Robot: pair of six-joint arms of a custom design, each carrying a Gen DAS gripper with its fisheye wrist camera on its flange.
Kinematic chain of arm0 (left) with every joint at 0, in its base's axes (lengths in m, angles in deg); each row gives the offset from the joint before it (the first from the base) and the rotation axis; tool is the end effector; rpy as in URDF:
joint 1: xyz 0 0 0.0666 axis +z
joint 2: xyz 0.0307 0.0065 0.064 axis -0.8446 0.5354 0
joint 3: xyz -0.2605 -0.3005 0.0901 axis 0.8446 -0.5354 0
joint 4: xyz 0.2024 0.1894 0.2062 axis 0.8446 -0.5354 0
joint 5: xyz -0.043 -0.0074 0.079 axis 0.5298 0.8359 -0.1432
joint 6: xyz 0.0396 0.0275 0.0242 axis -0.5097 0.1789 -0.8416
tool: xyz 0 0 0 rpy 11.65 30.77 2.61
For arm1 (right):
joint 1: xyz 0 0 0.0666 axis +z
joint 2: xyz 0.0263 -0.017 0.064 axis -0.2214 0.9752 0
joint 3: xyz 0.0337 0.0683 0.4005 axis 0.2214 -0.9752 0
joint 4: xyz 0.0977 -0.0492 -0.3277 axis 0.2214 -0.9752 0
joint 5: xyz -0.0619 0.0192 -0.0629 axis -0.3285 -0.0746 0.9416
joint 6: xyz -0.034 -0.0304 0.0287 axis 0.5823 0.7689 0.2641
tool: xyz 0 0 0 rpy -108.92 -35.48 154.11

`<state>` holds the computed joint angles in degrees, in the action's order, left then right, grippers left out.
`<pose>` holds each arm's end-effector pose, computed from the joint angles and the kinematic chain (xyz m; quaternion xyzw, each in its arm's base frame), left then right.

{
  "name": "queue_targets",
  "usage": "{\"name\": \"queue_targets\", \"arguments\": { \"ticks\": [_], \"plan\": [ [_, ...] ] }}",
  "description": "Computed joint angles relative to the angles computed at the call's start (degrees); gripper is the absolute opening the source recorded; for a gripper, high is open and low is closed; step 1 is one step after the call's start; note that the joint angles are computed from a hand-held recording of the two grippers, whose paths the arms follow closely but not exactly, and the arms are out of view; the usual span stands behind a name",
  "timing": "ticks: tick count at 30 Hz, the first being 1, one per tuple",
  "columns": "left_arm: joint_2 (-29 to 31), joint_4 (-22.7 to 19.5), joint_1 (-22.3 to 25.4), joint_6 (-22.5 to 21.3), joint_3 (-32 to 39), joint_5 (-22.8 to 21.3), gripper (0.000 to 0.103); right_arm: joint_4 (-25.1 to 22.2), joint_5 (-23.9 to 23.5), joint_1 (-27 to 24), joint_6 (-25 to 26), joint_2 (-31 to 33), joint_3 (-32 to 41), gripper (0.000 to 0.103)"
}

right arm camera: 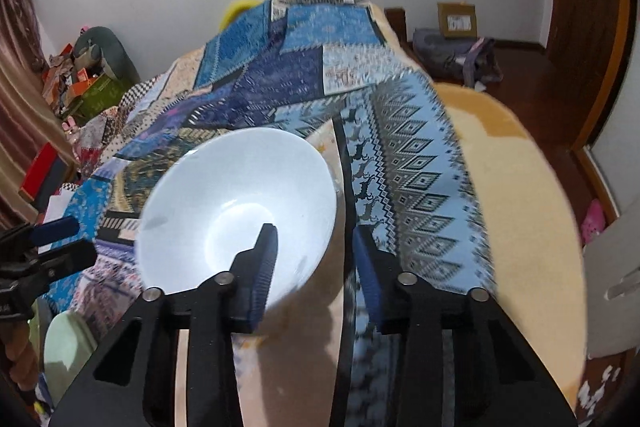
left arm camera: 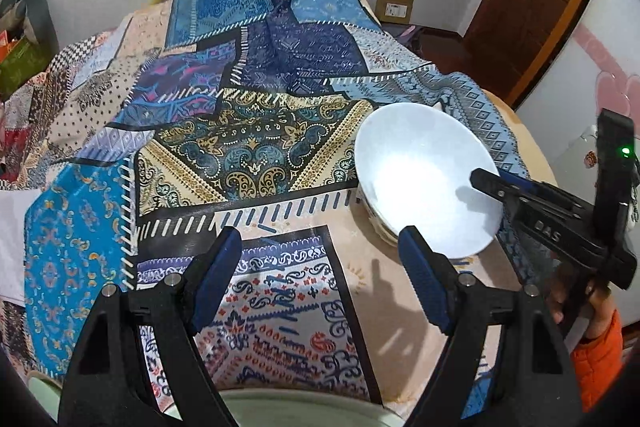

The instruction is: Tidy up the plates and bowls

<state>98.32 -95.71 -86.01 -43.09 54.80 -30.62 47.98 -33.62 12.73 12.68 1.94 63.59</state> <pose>0.4951 -0.2688 0.3789 0.1329 0.9507 -0.1074 0.2589 0.4357 0.2042 0.3631 0.0327 0.9405 0.1159 0.3179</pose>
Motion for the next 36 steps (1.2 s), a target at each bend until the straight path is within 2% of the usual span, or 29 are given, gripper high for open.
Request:
{"name": "queue_targets", "arguments": {
  "ticks": [5, 8, 15, 21, 27, 32, 36],
  "plan": [
    [1.1, 0.3, -0.1, -0.6, 0.5, -0.2, 0.081, 0.6, -4.4, -1.0, 1.1, 2.0, 0.6, 0.016],
    [1.5, 0.2, -0.4, -0.9, 0.9, -0.5, 0.081, 0.6, -2.7, -0.1, 2.8, 1.5, 0.3, 0.017],
    [2.7, -1.5, -0.9, -1.3, 1.6, -0.5, 0.079, 0.1, -5.3, 1.6, 5.4, 0.7, -0.1, 0.017],
    [3.3, -4.4, -1.2, -1.5, 0.5, 1.7, 0.061, -1.4, -7.9, 3.7, 5.2, 0.5, 0.0, 0.018],
    [2.8, -3.6, -1.5, -1.9, -1.5, 1.8, 0.046, -1.1, -9.2, 3.1, 1.6, 0.1, -0.8, 0.023],
    [3.1, -3.3, -1.7, -2.6, -1.3, 2.7, 0.024, 0.6, -8.6, 3.6, -0.6, -0.1, -1.8, 0.024],
    [2.7, -3.4, -2.0, -2.4, -1.4, 2.5, 0.024, -0.3, -5.4, 5.0, -0.5, -0.3, -1.2, 0.022]
  ]
}}
